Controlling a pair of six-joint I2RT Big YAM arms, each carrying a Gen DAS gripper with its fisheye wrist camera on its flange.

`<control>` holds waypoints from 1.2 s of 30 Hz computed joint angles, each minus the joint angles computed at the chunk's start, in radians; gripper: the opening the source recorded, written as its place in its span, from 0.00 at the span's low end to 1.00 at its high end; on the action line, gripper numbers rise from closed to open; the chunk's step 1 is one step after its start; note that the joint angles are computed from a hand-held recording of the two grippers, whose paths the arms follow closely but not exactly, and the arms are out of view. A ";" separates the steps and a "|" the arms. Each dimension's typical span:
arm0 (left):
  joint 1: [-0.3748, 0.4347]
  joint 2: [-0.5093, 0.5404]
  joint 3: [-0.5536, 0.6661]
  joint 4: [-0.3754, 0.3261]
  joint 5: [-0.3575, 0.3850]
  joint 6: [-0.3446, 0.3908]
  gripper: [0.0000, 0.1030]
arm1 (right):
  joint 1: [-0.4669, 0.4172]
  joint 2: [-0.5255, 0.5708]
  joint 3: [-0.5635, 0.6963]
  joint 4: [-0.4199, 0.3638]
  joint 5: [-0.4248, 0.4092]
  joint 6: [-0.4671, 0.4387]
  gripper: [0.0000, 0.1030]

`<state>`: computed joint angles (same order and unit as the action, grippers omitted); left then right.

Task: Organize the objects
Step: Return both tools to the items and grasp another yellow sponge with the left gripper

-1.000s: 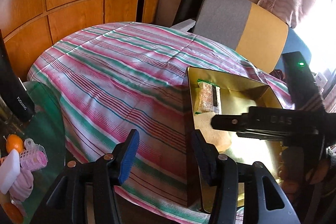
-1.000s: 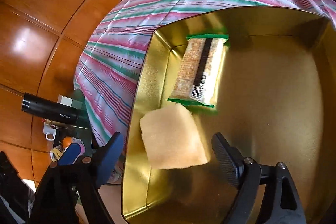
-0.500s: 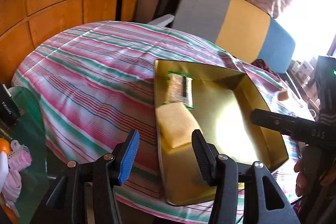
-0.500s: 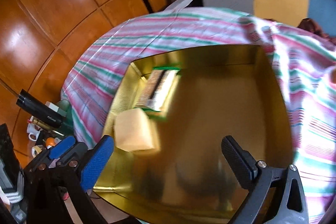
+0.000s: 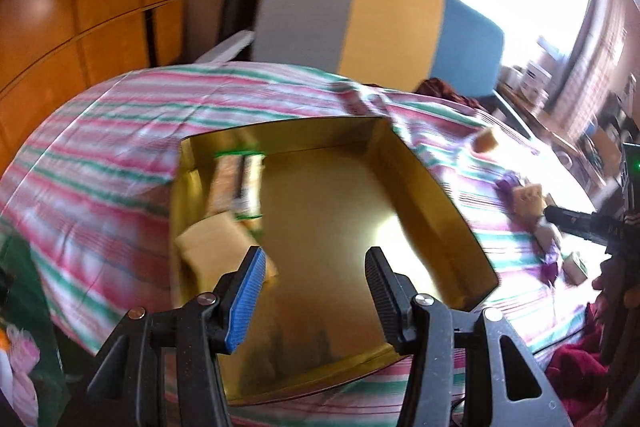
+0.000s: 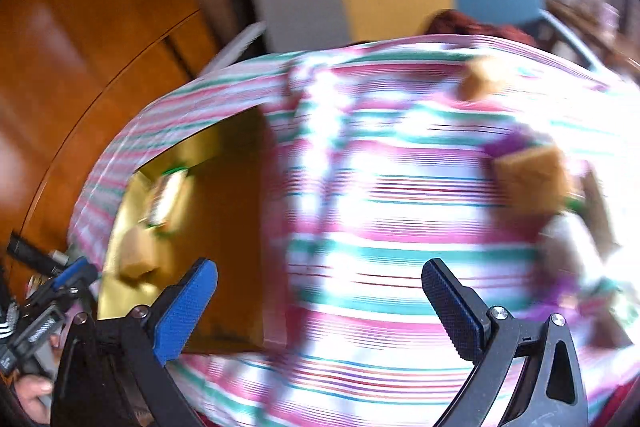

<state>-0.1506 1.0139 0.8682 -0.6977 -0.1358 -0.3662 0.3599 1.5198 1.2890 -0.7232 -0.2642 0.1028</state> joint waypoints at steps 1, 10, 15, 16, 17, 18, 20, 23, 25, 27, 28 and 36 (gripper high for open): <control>-0.022 0.021 0.017 0.000 0.001 0.006 0.51 | -0.041 -0.014 -0.013 0.001 0.005 0.003 1.00; -0.174 0.170 0.138 -0.002 0.028 0.052 0.58 | -0.372 -0.064 -0.052 0.020 0.055 0.077 1.00; -0.252 0.259 0.218 -0.013 0.054 0.078 0.59 | -0.507 -0.052 -0.070 0.060 0.020 0.209 1.00; -0.264 0.278 0.237 -0.018 0.056 0.080 0.59 | -0.523 -0.044 -0.073 0.067 0.008 0.228 1.00; -0.273 0.295 0.254 -0.020 0.060 0.084 0.63 | -0.537 -0.040 -0.080 0.076 -0.010 0.248 1.00; -0.284 0.320 0.278 -0.024 0.070 0.088 0.68 | -0.548 -0.037 -0.085 0.076 -0.033 0.272 1.00; -0.297 0.355 0.311 -0.023 0.102 0.086 0.75 | -0.567 -0.045 -0.100 0.108 -0.097 0.317 1.00; -0.317 0.428 0.380 -0.030 0.136 0.072 0.79 | -0.574 -0.053 -0.114 0.141 -0.120 0.341 1.00; -0.328 0.484 0.434 -0.045 0.152 0.072 0.79 | -0.576 -0.056 -0.122 0.154 -0.146 0.353 1.00; -0.327 0.544 0.493 -0.061 0.211 0.056 0.80 | -0.573 -0.057 -0.124 0.157 -0.156 0.356 1.00; -0.323 0.572 0.518 -0.067 0.242 0.040 0.80 | -0.571 -0.055 -0.127 0.161 -0.164 0.356 1.00; -0.309 0.772 0.719 -0.079 0.386 -0.126 0.96 | -0.567 -0.033 -0.121 0.156 -0.218 0.336 1.00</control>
